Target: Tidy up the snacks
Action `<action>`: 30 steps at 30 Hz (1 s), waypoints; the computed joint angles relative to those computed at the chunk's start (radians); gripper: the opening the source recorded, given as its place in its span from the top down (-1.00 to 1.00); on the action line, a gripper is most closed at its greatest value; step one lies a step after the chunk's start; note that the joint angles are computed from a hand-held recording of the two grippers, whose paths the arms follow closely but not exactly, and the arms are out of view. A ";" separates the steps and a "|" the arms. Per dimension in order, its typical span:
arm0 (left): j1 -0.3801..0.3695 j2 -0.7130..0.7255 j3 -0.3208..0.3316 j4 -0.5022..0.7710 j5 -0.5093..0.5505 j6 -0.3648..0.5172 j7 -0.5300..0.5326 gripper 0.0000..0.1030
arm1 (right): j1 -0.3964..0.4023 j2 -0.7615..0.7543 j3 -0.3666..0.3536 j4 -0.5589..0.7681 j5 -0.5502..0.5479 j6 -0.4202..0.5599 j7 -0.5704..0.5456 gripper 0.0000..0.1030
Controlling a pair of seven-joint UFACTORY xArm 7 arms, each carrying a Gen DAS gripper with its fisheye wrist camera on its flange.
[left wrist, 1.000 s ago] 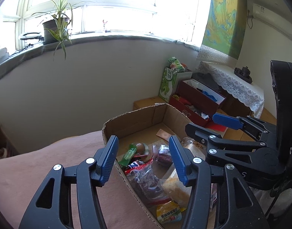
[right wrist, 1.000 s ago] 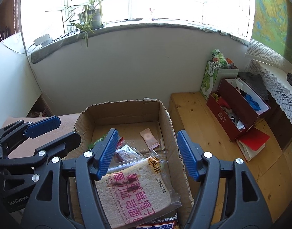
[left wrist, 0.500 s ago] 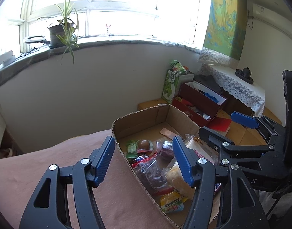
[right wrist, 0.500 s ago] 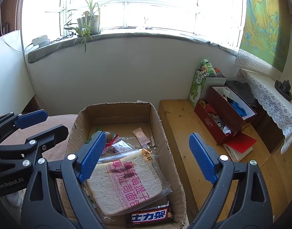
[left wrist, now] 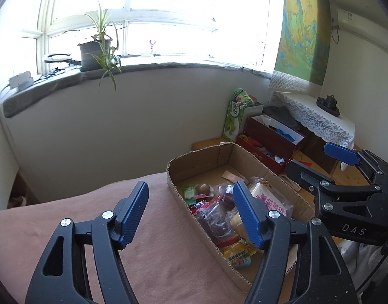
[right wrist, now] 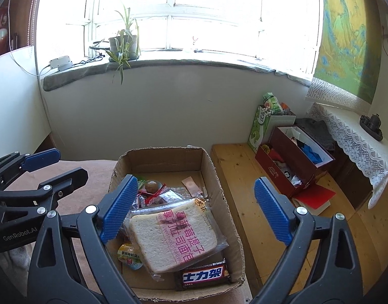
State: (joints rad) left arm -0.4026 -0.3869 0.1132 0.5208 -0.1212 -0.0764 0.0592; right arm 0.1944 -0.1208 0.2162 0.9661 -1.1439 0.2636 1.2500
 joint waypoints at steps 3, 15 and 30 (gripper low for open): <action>0.039 -0.057 -0.016 -0.039 0.008 0.006 -0.004 -0.40 | 0.008 -0.027 0.017 -0.011 -0.013 0.002 0.024 -0.95; 0.129 -0.339 0.020 -0.212 0.028 0.071 0.053 -0.44 | 0.076 -0.082 0.136 -0.011 -0.085 0.096 0.134 -1.00; 0.189 -0.526 0.080 -0.355 0.035 0.078 0.159 -0.46 | 0.223 -0.082 0.174 -0.033 -0.101 0.321 0.269 -1.00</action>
